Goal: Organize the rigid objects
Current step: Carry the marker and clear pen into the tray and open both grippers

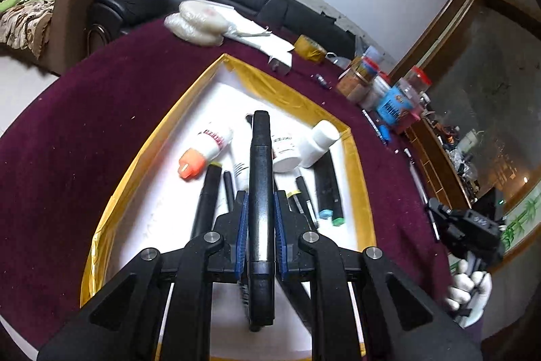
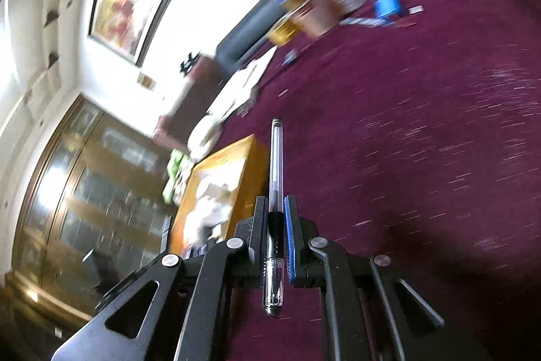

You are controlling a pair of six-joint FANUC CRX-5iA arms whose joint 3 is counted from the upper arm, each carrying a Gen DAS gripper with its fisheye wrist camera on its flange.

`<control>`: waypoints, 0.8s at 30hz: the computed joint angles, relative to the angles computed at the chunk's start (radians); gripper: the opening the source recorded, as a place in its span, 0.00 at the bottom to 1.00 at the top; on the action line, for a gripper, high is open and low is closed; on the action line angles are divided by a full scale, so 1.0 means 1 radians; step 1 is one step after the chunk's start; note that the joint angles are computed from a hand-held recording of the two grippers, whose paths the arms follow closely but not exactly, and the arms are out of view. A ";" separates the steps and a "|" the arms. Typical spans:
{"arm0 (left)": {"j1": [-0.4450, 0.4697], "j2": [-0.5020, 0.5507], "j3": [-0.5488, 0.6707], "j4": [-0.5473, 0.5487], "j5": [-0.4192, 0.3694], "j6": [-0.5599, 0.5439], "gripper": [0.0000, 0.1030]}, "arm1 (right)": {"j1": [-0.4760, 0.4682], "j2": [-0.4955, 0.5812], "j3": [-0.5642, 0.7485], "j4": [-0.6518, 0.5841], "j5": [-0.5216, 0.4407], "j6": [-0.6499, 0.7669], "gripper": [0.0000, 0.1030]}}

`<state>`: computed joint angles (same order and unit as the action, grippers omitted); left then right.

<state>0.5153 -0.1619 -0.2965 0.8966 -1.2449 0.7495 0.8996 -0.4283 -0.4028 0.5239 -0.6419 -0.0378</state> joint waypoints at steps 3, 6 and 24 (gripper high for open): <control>-0.020 0.019 0.020 -0.037 0.010 0.012 0.12 | 0.008 0.091 0.099 -0.114 0.017 0.127 0.08; -0.020 0.033 0.034 -0.060 0.006 0.015 0.12 | 0.008 0.179 0.200 -0.241 0.015 0.257 0.08; -0.043 0.222 0.219 -0.085 -0.089 0.154 0.19 | -0.006 0.487 0.588 -0.595 -0.204 0.653 0.09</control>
